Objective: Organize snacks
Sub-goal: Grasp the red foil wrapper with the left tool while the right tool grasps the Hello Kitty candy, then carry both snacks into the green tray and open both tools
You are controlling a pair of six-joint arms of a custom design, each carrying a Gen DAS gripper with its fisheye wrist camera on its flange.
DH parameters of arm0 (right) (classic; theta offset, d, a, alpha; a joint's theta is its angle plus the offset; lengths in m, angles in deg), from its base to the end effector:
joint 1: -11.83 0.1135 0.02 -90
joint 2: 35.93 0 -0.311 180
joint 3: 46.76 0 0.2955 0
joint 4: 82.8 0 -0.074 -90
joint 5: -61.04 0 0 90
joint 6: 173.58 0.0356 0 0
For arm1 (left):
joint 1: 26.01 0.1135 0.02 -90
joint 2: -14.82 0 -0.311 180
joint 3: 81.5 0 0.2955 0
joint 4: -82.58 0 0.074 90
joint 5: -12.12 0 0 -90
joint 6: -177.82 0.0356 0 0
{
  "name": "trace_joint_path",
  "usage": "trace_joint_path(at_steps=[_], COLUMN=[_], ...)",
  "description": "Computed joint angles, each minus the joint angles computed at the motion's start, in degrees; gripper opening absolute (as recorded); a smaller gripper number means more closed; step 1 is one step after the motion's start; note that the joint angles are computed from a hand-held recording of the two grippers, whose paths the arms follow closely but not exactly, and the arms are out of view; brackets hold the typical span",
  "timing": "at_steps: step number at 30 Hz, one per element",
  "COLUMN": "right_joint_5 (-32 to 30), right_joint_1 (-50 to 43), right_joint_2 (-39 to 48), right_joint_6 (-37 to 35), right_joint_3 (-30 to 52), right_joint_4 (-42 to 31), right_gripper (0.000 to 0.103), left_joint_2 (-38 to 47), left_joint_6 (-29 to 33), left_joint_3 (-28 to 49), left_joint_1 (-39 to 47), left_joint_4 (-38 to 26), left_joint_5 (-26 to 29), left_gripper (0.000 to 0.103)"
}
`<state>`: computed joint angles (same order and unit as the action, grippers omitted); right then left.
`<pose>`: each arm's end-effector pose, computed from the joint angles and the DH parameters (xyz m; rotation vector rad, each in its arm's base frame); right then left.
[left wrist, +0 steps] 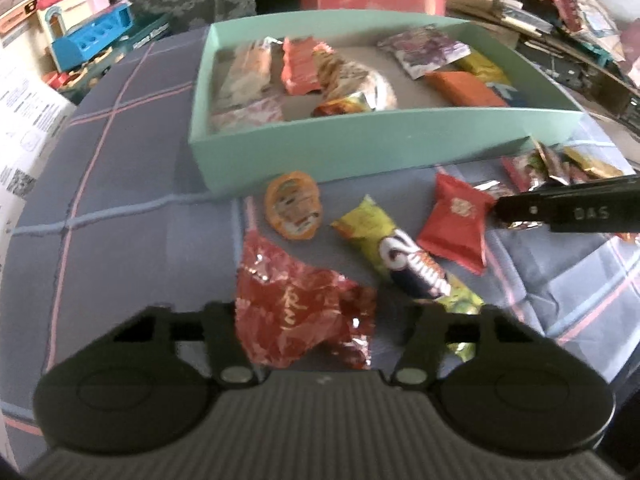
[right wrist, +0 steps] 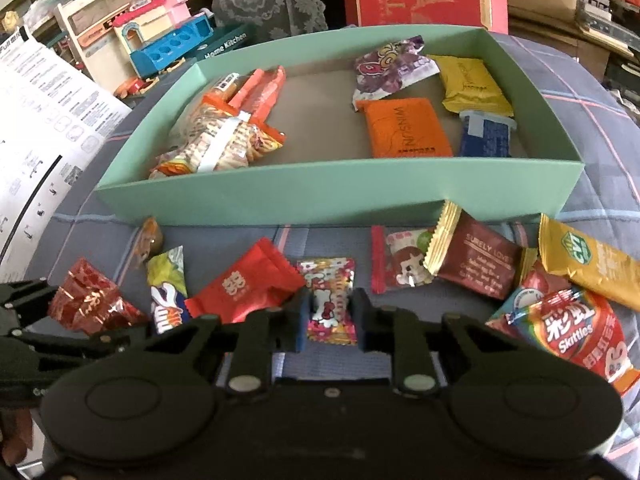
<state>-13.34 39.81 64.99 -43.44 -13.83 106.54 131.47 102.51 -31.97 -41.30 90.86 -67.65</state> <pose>0.2217 0.1069 0.0524 0.3660 2.5137 0.1105 0.3174 -0.0933 0.0259 0.7322 2.4846 -0.2356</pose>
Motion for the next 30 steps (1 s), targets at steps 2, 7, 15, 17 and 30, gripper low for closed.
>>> trace_joint_path(at_steps=[2, 7, 15, 17, 30], right_joint_5=[1.0, 4.5, 2.7, 2.1, 0.4], right_joint_1=[0.8, 3.0, 3.5, 3.1, 0.9], right_joint_2=[0.5, 2.4, -1.0, -3.5, -22.6], right_joint_6=[-0.8, -3.3, -0.7, 0.8, 3.2], right_joint_3=[0.2, 0.5, -1.0, -2.7, -7.6], right_joint_4=[0.2, 2.0, 0.5, 0.4, -6.7], right_gripper=[0.025, 0.024, 0.021, 0.021, 0.021], left_joint_2=[-0.2, -0.6, -3.8, -5.3, -13.8], left_joint_6=[-0.4, -1.8, -4.0, -4.0, -3.7], left_joint_3=[-0.2, -0.9, -1.9, -2.2, -1.2], left_joint_1=[0.2, 1.7, 1.3, 1.6, 1.7], left_joint_4=[0.0, 0.4, -1.6, -2.2, -5.7], left_joint_5=[0.7, 2.2, 1.6, 1.9, 4.0], left_gripper=[0.034, 0.029, 0.026, 0.026, 0.026])
